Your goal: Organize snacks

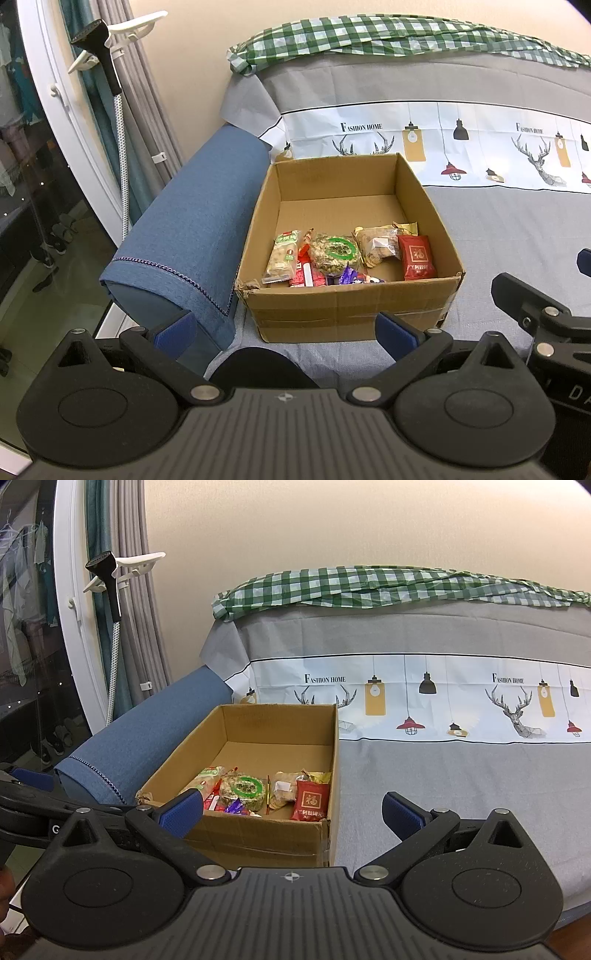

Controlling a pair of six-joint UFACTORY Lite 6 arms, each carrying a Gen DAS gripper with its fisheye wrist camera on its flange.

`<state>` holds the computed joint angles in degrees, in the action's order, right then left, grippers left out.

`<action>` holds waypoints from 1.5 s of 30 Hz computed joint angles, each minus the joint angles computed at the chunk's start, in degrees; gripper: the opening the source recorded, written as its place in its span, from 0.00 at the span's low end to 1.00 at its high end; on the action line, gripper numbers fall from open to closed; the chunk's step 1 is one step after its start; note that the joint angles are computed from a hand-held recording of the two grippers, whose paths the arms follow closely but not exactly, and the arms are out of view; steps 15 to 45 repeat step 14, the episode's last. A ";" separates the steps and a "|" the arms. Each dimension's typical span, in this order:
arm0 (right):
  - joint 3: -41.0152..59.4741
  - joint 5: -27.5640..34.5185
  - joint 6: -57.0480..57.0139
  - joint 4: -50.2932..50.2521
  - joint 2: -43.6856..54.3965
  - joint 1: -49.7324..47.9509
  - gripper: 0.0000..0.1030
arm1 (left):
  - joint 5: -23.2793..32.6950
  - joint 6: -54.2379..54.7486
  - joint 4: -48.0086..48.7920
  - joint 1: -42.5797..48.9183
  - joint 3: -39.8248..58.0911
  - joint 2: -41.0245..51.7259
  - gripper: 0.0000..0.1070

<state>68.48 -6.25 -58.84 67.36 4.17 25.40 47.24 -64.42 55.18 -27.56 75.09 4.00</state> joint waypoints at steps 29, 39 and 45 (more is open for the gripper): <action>-0.82 -0.77 6.33 -6.21 0.01 0.38 0.99 | -2.01 1.09 -1.55 1.35 -0.56 -0.31 0.96; -0.82 -0.77 6.33 -6.21 0.01 0.38 0.99 | -2.01 1.09 -1.55 1.35 -0.56 -0.31 0.96; -0.82 -0.77 6.33 -6.21 0.01 0.38 0.99 | -2.01 1.09 -1.55 1.35 -0.56 -0.31 0.96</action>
